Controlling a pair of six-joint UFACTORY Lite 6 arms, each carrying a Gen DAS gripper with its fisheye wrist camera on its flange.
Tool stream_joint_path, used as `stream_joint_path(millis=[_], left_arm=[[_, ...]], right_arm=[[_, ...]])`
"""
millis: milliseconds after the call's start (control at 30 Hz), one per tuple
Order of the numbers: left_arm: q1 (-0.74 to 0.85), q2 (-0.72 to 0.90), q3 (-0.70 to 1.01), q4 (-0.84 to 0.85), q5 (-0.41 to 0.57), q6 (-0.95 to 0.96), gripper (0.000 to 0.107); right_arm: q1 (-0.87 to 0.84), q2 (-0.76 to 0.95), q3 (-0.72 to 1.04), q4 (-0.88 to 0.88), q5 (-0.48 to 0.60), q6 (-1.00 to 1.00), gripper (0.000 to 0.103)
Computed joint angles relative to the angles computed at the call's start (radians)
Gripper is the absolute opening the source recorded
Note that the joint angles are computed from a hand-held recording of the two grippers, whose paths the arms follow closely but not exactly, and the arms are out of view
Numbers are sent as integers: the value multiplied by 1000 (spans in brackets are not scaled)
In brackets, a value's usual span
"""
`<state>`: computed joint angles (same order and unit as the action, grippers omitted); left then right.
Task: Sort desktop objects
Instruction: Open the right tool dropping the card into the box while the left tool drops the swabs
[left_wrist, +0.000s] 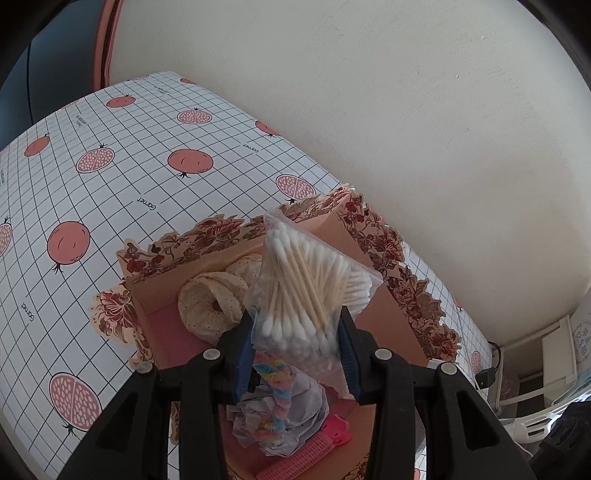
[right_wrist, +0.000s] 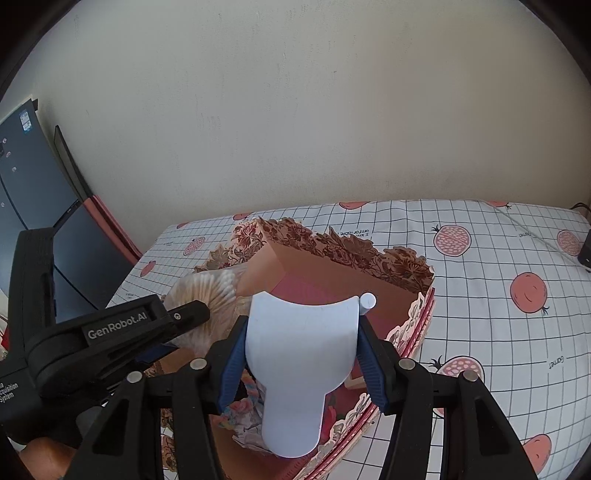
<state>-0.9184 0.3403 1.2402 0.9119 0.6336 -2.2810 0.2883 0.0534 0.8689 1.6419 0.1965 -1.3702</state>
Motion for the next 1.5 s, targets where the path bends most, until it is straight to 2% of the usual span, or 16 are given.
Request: stream_joint_path(millis=[267, 333, 567, 733, 833, 1067, 1133, 1267, 1500], left_arm=[[16, 16, -1, -38, -24, 14, 43], [17, 21, 5, -50, -22, 26, 43], [14, 19, 15, -58, -15, 40, 47], [11, 21, 28, -67, -10, 57, 55], [8, 24, 35, -74, -6, 62, 65], [2, 23, 42, -86, 5, 77, 69], [-4, 21, 48, -90, 27, 81, 80], [-10, -5, 26, -76, 39, 49, 83], [-20, -14, 31, -84, 64, 48, 84]], right_arm=[[10, 37, 25, -105, 8, 113, 62], [17, 31, 22, -67, -2, 70, 61], [10, 14, 17, -135, -4, 139, 61], [0, 8, 18, -179, 7, 181, 61], [1, 2, 23, -222, 14, 219, 61], [5, -22, 26, -357, 10, 347, 61], [-4, -26, 28, -398, 19, 385, 62], [-30, -31, 35, -477, 50, 461, 68], [-80, -60, 29, -499, 87, 469, 79]])
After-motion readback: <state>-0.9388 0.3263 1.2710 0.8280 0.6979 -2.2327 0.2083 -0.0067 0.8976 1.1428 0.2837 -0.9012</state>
